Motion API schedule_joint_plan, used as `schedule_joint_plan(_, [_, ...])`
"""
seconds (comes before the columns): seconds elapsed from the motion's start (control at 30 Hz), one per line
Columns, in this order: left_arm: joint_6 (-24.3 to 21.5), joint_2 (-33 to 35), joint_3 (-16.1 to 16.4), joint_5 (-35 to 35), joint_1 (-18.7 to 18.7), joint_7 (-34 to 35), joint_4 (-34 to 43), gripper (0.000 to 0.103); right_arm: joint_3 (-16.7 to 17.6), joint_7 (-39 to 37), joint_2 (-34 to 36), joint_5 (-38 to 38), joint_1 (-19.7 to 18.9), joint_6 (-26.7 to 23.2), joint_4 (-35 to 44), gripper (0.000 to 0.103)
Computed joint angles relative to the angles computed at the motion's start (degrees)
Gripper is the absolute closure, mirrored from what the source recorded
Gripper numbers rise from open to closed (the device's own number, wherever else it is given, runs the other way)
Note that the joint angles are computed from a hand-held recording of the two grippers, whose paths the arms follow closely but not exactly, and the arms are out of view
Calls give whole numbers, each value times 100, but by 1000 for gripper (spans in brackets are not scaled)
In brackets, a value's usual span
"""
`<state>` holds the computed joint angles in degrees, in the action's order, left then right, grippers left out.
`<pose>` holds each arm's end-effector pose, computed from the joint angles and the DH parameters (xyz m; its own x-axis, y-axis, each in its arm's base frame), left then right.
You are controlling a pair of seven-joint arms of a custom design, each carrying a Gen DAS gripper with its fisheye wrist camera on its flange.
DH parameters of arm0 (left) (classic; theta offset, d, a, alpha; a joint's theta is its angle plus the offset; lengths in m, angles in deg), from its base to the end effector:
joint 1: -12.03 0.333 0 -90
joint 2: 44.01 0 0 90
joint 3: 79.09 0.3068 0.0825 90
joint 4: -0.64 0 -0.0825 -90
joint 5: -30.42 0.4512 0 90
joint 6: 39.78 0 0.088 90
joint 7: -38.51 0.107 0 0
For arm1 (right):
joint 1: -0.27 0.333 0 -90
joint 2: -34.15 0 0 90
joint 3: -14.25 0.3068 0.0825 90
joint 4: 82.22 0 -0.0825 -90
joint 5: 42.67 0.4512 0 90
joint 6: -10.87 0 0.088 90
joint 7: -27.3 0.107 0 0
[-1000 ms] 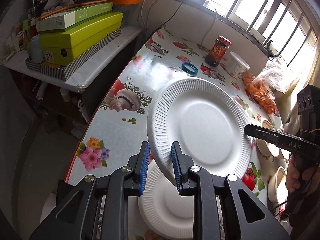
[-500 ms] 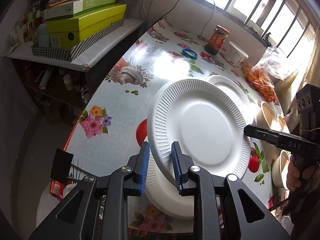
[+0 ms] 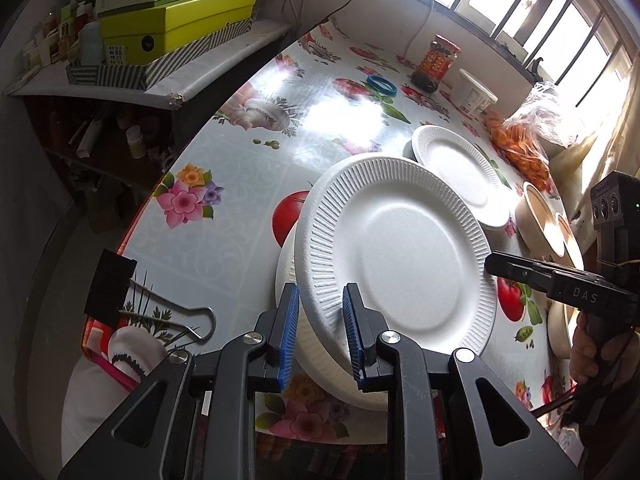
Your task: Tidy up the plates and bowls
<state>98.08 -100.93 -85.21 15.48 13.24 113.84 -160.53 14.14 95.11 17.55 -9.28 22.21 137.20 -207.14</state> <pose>0.3777 -0.0305 0.4965 0.2373 -0.9258 0.2944 -0.7987 -0.3584 -0.4832 0.5168 0.2272 0.5179 0.5072 -0.7620 -0.4025 -0.8467 -0.3535 -0.3977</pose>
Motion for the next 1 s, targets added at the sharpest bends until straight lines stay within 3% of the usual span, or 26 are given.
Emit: schedule_joint_plan(1.0, [-110, 92, -109, 233, 20, -153, -8, 80, 56, 43, 39, -206, 38, 73, -59, 87])
